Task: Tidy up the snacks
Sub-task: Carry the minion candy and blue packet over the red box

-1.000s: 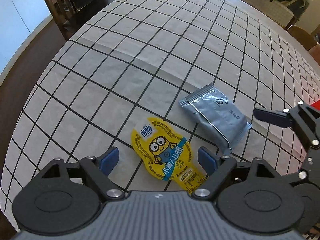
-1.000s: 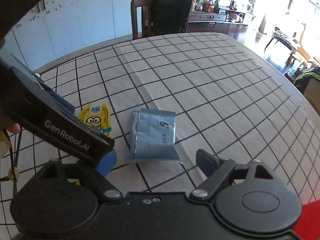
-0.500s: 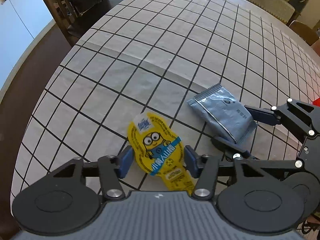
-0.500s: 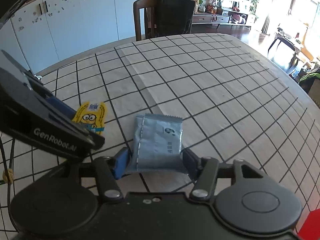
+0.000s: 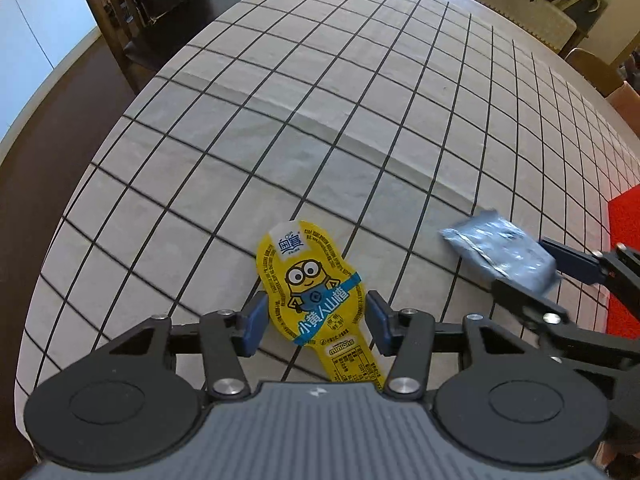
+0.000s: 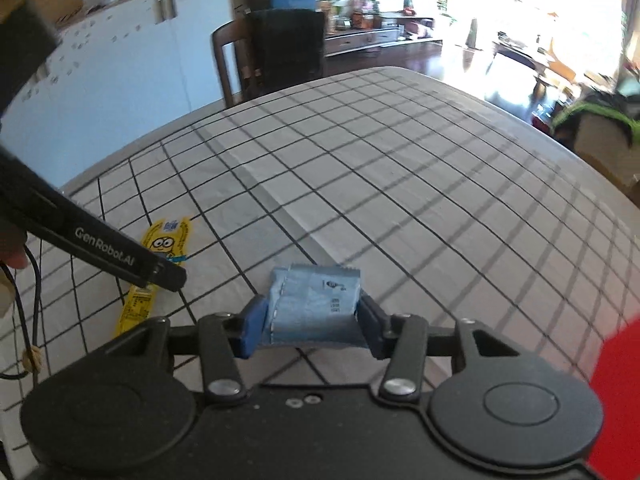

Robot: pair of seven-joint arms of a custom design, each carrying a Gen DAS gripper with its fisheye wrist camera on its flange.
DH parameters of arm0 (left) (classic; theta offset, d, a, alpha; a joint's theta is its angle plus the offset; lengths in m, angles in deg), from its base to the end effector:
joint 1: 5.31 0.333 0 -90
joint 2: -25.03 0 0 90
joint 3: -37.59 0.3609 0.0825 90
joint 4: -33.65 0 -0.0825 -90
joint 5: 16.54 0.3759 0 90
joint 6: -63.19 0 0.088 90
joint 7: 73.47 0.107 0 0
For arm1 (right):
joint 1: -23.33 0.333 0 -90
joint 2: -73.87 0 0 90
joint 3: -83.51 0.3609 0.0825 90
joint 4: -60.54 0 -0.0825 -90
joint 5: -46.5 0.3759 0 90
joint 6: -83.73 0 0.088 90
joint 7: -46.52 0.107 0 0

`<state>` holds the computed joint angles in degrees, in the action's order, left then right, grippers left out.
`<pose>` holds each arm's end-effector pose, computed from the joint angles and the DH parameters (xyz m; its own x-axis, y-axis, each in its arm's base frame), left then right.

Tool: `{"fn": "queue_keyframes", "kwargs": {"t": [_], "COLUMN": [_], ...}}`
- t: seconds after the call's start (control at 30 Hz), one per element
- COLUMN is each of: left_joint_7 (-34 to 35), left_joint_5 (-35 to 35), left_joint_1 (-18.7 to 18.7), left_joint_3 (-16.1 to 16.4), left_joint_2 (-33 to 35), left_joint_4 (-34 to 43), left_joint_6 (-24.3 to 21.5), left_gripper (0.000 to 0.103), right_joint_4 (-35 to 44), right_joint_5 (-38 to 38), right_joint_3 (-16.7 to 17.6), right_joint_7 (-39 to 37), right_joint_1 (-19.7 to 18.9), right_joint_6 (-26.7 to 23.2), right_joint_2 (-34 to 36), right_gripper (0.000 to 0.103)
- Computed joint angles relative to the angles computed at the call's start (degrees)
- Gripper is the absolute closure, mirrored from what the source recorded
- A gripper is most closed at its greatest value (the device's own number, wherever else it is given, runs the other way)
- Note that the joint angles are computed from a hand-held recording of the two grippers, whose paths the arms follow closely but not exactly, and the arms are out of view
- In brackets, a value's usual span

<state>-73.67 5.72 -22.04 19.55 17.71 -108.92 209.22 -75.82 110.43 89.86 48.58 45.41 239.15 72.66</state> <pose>0.3785 -0.2707 0.4001 0.5940 -0.7945 0.1262 -0.7403 -0.6012 -0.3009 0.4583 0.2120 0.4033 0.8829 -0.4684 -0.0339 -0.3822 -0.6746 -0.6316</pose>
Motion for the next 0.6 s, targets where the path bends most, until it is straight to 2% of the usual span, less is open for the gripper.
{"fn": "queue_keyframes", "kwargs": {"t": [0.27, 0.6], "left_joint_7": [1.50, 4.95], "left_joint_5": [-1.30, 0.82], "left_joint_1": [-0.97, -2.98], "left_joint_3": [-1.03, -2.77], "left_joint_2": [-2.36, -1.60], "left_joint_4": [-0.90, 4.27], "left_joint_6": [0.22, -1.24], "left_gripper": [0.052, 0.052], "right_joint_4": [-5.34, -9.45], "right_joint_5": [1.04, 1.30], "right_joint_3": [-2.37, -6.35], "right_joint_7": [2.14, 4.19], "right_joint_1": [-0.67, -0.73], "right_joint_6": [-0.30, -0.02], "right_joint_2": [-6.30, -13.97], "right_gripper": [0.055, 0.055]}}
